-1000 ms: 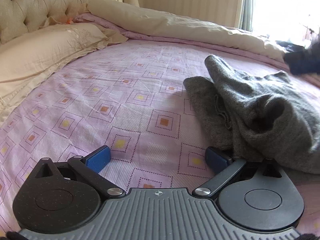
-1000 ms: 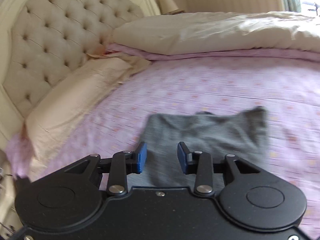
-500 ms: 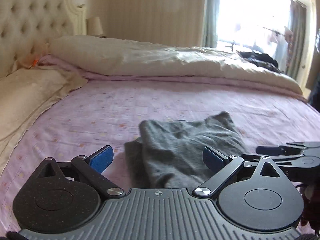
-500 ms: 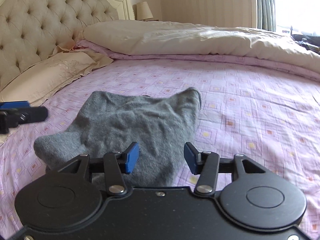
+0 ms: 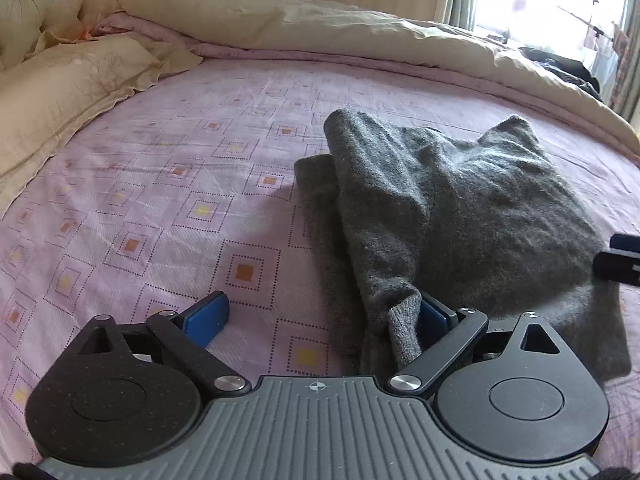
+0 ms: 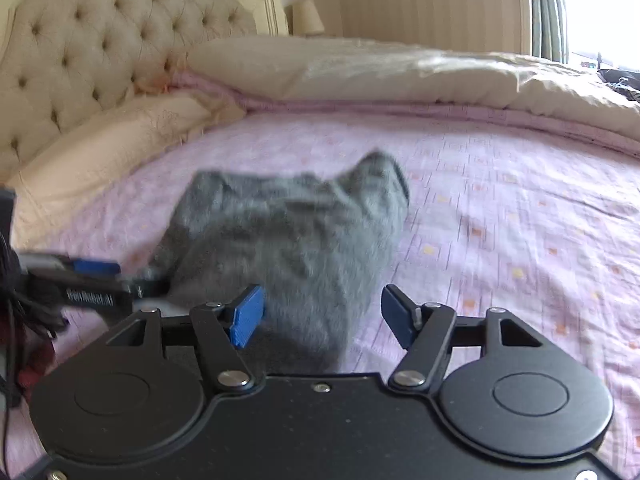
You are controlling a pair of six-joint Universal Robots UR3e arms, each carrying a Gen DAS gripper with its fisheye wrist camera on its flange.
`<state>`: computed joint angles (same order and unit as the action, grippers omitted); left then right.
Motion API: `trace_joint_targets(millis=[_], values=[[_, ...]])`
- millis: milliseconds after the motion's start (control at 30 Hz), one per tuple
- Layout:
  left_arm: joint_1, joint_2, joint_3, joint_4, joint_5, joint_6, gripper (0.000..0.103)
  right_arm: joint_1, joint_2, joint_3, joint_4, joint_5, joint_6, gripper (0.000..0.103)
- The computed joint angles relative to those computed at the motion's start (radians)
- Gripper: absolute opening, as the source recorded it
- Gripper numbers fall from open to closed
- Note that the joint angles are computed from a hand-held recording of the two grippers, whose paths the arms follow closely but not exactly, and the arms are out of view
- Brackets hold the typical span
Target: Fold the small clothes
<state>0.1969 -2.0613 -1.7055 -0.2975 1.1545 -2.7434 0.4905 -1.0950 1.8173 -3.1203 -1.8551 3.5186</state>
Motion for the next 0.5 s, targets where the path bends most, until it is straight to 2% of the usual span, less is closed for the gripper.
trace_joint_targets(millis=[33, 100, 233, 333, 433, 467, 500], values=[[0.007, 0.004, -0.001, -0.01, -0.01, -0.01, 0.098, -0.001, 0.01, -0.003, 0.047, 0.045, -0.017, 0.069], [0.024, 0.007, 0.0, -0.03, -0.034, -0.021, 0.1, 0.037, 0.036, 0.045, -0.059, 0.006, -0.038, 0.069], [0.067, 0.026, -0.067, 0.026, -0.089, 0.014, 0.101, -0.001, -0.054, 0.116, -0.074, 0.051, -0.031, 0.069], [0.079, 0.032, -0.107, 0.075, -0.108, 0.0, 0.101, -0.017, -0.086, 0.148, -0.175, 0.013, -0.059, 0.069], [0.086, 0.028, -0.156, 0.162, -0.121, -0.015, 0.102, -0.09, -0.105, 0.154, -0.265, 0.1, -0.067, 0.068], [0.086, 0.027, -0.163, 0.177, -0.122, -0.021, 0.102, -0.115, -0.1, 0.134, -0.26, 0.143, -0.072, 0.058], [0.086, 0.026, -0.165, 0.184, -0.123, -0.026, 0.102, -0.133, -0.088, 0.101, -0.234, 0.17, -0.078, 0.039]])
